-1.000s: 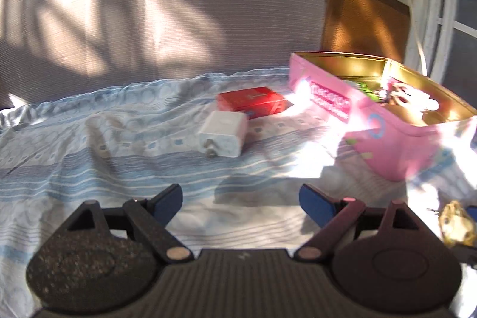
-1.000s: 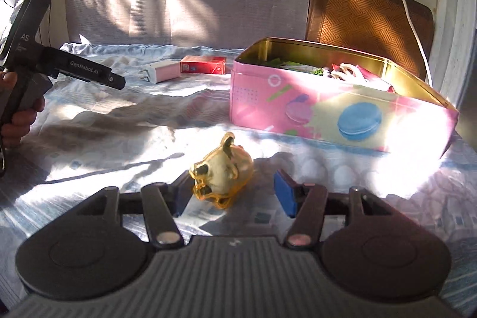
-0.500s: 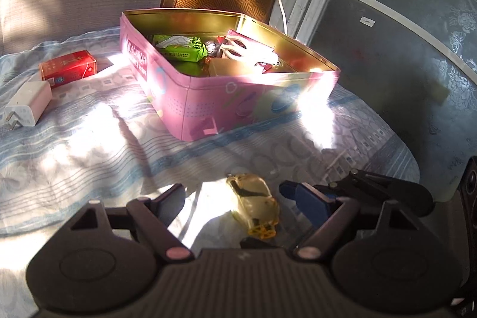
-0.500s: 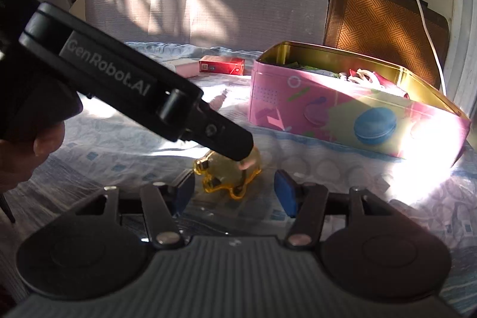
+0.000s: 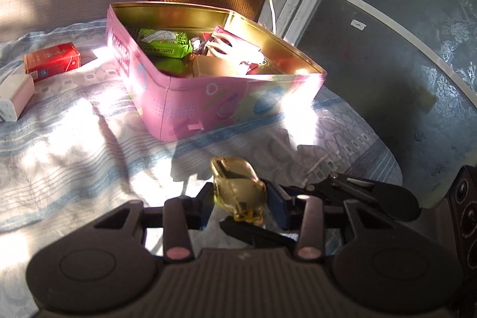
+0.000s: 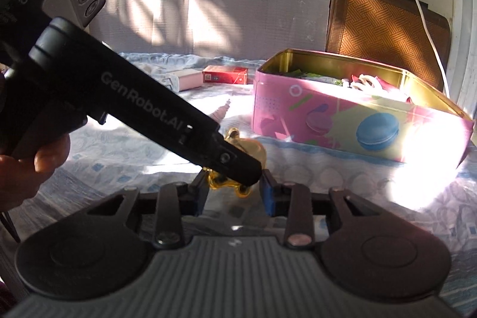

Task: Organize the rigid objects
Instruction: 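Carry the gold figure into the pink tin and release it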

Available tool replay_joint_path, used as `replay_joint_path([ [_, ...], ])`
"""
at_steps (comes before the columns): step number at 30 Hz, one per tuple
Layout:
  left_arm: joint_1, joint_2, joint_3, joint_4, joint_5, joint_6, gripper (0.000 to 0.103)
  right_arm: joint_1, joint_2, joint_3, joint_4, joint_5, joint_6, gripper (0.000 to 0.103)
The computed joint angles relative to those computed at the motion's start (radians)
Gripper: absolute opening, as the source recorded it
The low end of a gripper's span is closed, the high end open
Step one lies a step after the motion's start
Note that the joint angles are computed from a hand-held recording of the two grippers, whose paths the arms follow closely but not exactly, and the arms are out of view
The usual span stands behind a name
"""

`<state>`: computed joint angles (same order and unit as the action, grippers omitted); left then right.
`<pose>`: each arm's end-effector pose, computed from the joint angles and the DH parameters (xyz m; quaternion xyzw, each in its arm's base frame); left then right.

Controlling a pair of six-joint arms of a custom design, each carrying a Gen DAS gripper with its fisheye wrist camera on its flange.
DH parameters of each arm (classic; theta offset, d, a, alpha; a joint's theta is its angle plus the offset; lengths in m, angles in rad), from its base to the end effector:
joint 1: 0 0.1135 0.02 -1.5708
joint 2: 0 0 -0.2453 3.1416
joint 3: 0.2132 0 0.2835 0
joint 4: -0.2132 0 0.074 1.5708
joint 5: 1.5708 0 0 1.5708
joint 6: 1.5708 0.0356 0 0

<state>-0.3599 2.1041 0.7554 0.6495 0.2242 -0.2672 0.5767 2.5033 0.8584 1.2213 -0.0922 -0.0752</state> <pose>0.3224 -0.1298 -0.0023 0.0889 0.8977 -0.2259 0.3678 0.2967 0.1969 -0.0661 -0.2924 0.7869 0.1720 0.5155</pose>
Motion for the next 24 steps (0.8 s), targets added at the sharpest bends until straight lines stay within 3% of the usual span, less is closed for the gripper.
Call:
replay_joint_path([
  [4, 0.017, -0.051, 0.028, -0.015, -0.007, 0.037, 0.038, -0.008, -0.015, 0.018, 0.064, 0.025, 0.001, 0.039],
  [7, 0.043, -0.045, 0.117, -0.070, 0.003, 0.056, 0.038, -0.028, -0.032, 0.066, 0.041, 0.034, -0.010, 0.039],
  [13, 0.058, 0.087, 0.392, -0.205, -0.049, 0.073, 0.038, -0.095, 0.014, 0.302, -0.131, -0.001, 0.042, 0.039],
  [15, 0.063, 0.167, 0.510, -0.253, -0.091, 0.063, 0.051, -0.087, 0.063, 0.417, -0.221, 0.052, 0.026, 0.040],
  [17, 0.052, 0.215, 0.582, -0.299, -0.206, 0.046, 0.054, -0.076, 0.104, 0.498, -0.285, 0.134, 0.011, 0.043],
  [19, 0.046, 0.215, 0.570, -0.284, -0.277, 0.034, 0.054, -0.081, 0.106, 0.486, -0.278, 0.139, 0.045, 0.043],
  [24, 0.042, 0.129, 0.376, -0.112, -0.342, 0.029, 0.064, -0.085, 0.062, 0.270, -0.028, 0.097, 0.139, 0.043],
])
